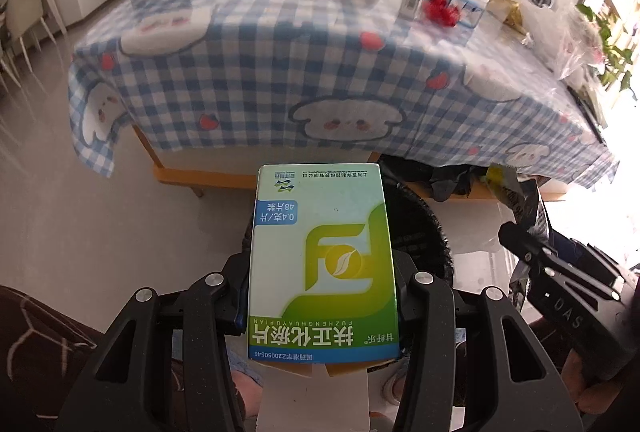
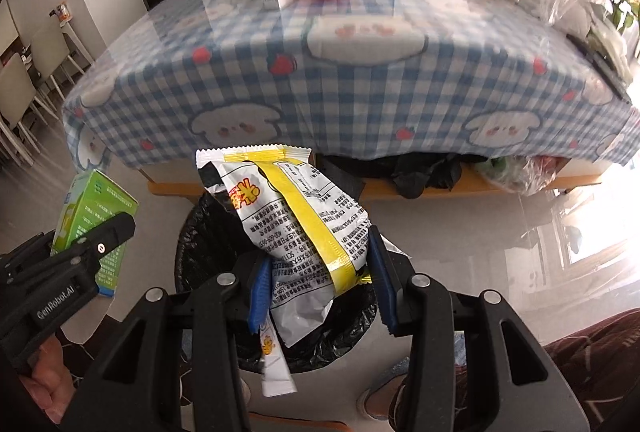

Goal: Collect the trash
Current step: 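Carry the medicine box with the left gripper while the right carries the snack packet over the bin, then open the left gripper to drop the medicine box while the right drops the snack packet into the bin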

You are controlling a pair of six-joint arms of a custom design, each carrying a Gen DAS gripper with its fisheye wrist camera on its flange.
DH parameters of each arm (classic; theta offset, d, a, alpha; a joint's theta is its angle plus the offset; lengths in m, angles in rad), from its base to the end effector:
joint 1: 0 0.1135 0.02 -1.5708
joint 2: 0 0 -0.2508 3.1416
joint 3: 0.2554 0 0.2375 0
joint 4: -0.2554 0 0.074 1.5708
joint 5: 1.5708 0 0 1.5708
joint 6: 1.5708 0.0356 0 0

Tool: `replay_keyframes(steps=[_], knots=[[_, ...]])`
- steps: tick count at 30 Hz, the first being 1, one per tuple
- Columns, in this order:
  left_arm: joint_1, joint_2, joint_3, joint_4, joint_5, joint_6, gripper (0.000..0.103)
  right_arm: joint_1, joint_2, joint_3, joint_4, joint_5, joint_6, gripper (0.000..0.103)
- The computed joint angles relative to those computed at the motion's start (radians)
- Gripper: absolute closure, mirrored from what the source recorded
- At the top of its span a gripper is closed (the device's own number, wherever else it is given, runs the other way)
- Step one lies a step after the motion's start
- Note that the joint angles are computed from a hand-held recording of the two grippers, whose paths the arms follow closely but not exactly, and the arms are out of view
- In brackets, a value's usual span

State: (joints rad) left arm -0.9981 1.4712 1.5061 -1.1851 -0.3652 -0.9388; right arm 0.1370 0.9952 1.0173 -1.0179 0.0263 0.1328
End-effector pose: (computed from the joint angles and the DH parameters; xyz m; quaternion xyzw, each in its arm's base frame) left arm 0.1551 -0.2170 0.3331 -0.0094 0.9624 -0.0685 0.2626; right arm 0.1700 0.0225 0.2970 0.0017 0.9589 0.0256 0.2827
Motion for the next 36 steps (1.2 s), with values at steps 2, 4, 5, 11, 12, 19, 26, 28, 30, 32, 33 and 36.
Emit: replay_keyframes(steps=[2,4,5,11,12,19,26,28,30,32,33,36], knots=[[0.005,0.009,-0.027,0.030,-0.005,0.006,0.056,-0.006,0.008,-0.042,0.036,0.000,0.003,0.062],[0.019,0.020,-0.060,0.067,0.014,0.010,0.056,-0.009,0.016,-0.071,0.062,0.004,0.003,0.062],[0.031,0.014,-0.087,0.102,0.036,0.012,0.056,-0.010,0.024,-0.089,0.077,0.003,0.009,0.062],[0.048,0.043,-0.159,0.180,0.026,0.021,0.056,0.010,0.054,-0.145,0.139,0.010,0.033,0.062],[0.051,0.046,-0.177,0.203,0.026,0.023,0.056,0.008,0.057,-0.153,0.148,0.008,0.033,0.062],[0.037,0.118,-0.192,0.288,0.031,0.056,0.056,-0.050,0.053,-0.194,0.176,-0.006,-0.004,0.062],[0.009,0.183,-0.162,0.336,0.050,0.070,0.056,-0.127,0.044,-0.204,0.172,0.003,-0.037,0.062],[0.006,0.200,-0.157,0.354,0.059,0.079,0.056,-0.146,0.039,-0.204,0.172,-0.002,-0.048,0.062],[0.002,0.213,-0.148,0.361,0.065,0.086,0.055,-0.154,0.039,-0.207,0.174,0.002,-0.054,0.062],[-0.004,0.217,-0.141,0.357,0.048,0.091,0.051,-0.154,0.045,-0.209,0.182,0.006,-0.055,0.062],[-0.006,0.214,-0.141,0.358,0.039,0.095,0.044,-0.151,0.045,-0.209,0.182,0.006,-0.053,0.062],[-0.006,0.196,-0.148,0.352,0.014,0.086,0.030,-0.130,0.051,-0.213,0.193,0.017,-0.044,0.062]])
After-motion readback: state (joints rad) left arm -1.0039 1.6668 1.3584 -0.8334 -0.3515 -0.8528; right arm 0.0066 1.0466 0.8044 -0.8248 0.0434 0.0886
